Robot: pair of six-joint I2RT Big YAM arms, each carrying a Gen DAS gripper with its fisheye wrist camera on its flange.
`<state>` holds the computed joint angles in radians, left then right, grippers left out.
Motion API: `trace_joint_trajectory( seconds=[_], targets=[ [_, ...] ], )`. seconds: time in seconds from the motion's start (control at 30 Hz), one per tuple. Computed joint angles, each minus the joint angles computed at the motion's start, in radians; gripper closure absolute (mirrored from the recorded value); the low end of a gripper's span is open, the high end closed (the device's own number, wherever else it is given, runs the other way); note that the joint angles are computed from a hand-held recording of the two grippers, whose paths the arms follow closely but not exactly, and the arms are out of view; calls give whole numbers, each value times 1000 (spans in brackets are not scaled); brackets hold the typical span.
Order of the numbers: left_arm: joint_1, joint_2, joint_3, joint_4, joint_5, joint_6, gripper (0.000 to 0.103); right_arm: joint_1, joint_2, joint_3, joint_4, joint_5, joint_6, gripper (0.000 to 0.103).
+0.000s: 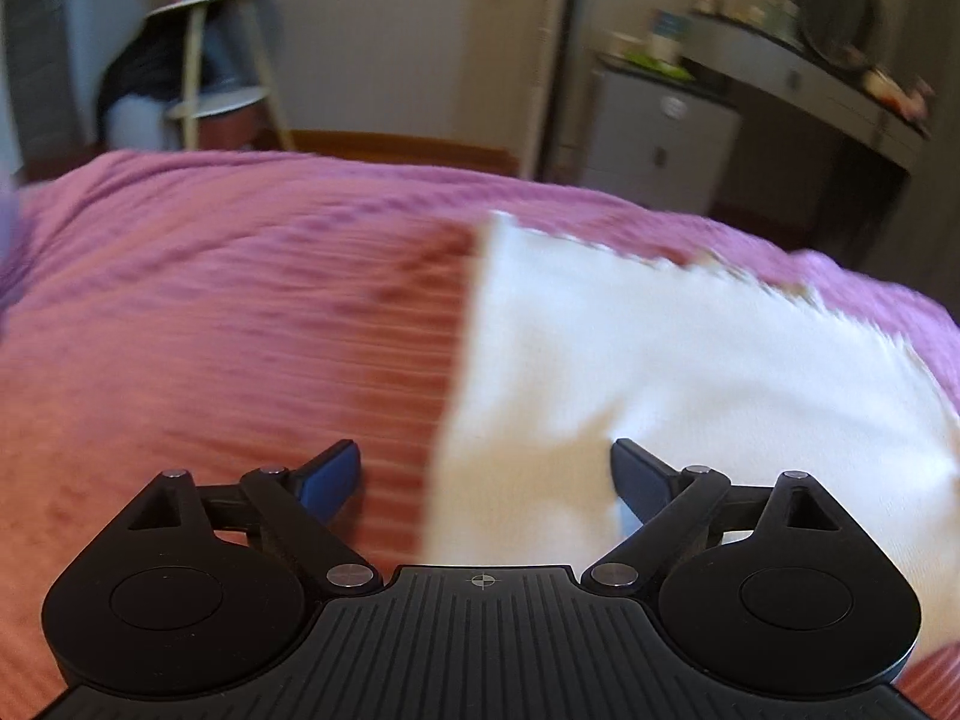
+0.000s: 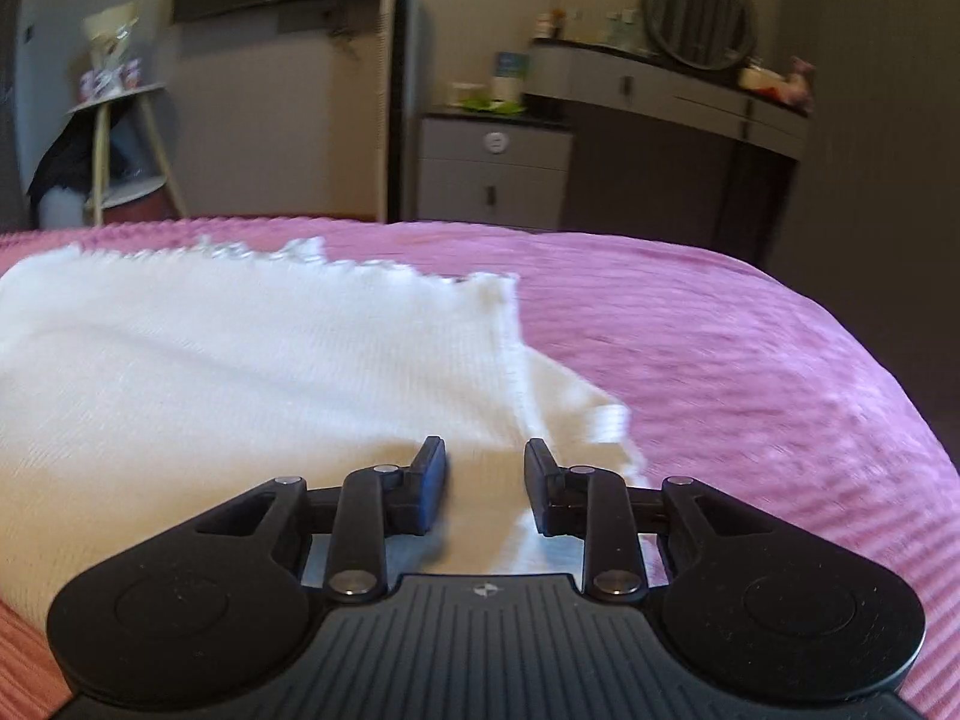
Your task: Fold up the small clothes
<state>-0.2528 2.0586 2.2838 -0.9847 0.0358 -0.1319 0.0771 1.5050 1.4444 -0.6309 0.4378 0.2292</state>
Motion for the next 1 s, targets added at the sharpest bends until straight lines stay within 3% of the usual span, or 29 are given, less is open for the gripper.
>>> trace_joint_trajectory(
  seconds=[0.03, 0.07, 0.17, 0.23, 0.3, 0.37, 0.57, 0.7, 0.87, 1.0],
  targets=[
    [11, -21, -33, 19, 4, -17, 10, 17, 5, 17, -49, 98, 17, 67],
    [21, -44, -67, 33, 9, -29, 11, 24, -13, 4, -53, 120, 35, 67],
    [47, -105, -160, 55, 40, -27, 11, 49, -112, -83, -8, 40, 143, 67],
    [69, -129, -196, 35, 146, -45, 11, 97, -162, -135, 43, 27, 131, 68],
    [91, -132, -205, -8, 310, -71, 11, 136, -186, -166, 81, 4, 122, 68],
    [91, -135, -212, -28, 355, -82, 11, 152, -177, -170, 83, -24, 121, 67],
    [63, -94, -137, -100, 288, -30, 13, 146, -153, -166, -29, 70, 158, 71],
    [43, -86, -119, -121, 244, -4, 13, 136, -174, -185, -35, 71, 192, 73],
    [47, -79, -117, -125, 243, 34, 13, 152, -161, -173, -52, 90, 204, 74],
    [53, -67, -94, -140, 237, 41, 23, 152, -160, -178, -51, 109, 182, 74]
  ],
)
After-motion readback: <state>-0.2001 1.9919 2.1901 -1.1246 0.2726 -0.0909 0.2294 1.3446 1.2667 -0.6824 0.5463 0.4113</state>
